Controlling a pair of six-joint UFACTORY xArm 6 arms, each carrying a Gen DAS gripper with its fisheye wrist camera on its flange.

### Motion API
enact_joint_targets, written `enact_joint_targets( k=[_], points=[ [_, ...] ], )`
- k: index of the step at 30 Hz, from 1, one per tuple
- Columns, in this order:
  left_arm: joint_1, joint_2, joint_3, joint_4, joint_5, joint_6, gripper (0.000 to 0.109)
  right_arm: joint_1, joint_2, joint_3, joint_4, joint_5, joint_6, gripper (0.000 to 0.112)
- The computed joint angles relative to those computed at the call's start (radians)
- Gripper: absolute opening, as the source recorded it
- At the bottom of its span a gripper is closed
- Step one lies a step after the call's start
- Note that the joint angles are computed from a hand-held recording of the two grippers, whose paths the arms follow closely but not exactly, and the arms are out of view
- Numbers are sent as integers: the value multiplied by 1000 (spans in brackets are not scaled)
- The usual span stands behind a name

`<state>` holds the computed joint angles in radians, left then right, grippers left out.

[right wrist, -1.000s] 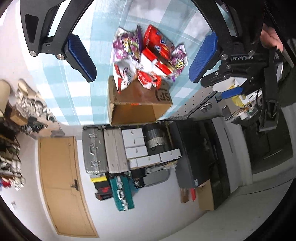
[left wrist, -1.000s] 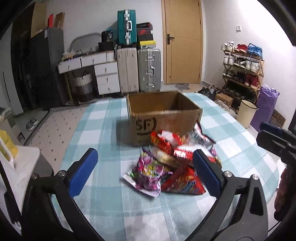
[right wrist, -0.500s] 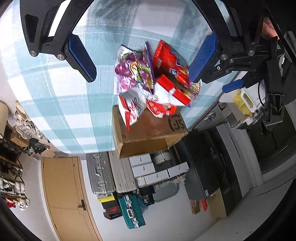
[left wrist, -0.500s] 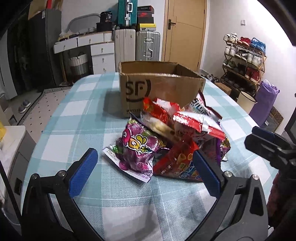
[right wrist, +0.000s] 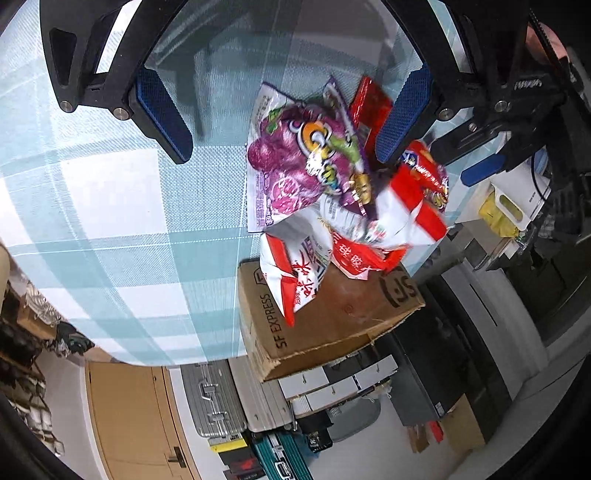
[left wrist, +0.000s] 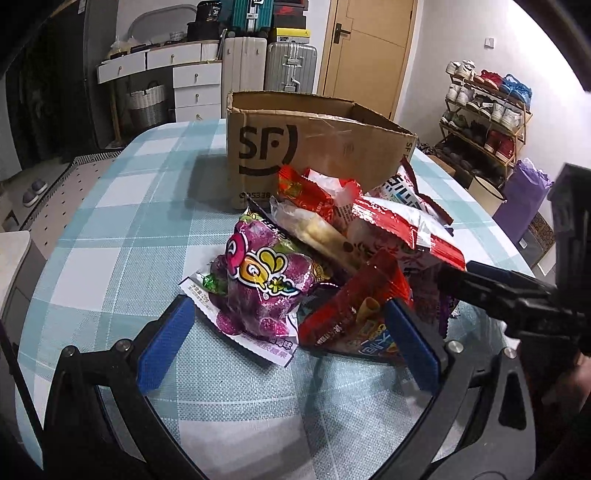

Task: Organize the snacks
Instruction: 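Grasp the purple candy bag with the right gripper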

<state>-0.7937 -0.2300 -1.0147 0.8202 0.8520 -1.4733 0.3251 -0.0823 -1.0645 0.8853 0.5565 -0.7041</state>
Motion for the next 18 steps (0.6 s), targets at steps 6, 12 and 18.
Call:
enact_joint_targets(
  k=[6, 12, 18],
  points=[
    [14, -3, 12, -9, -26, -3, 102, -28, 83, -95, 76, 140, -59, 61],
    [1, -10, 16, -14, -21, -6, 102, -40, 67, -83, 108, 157, -103, 46],
    [-20, -19, 18, -27, 0, -8, 102, -74, 29, -41, 163, 187, -129, 46]
  ],
)
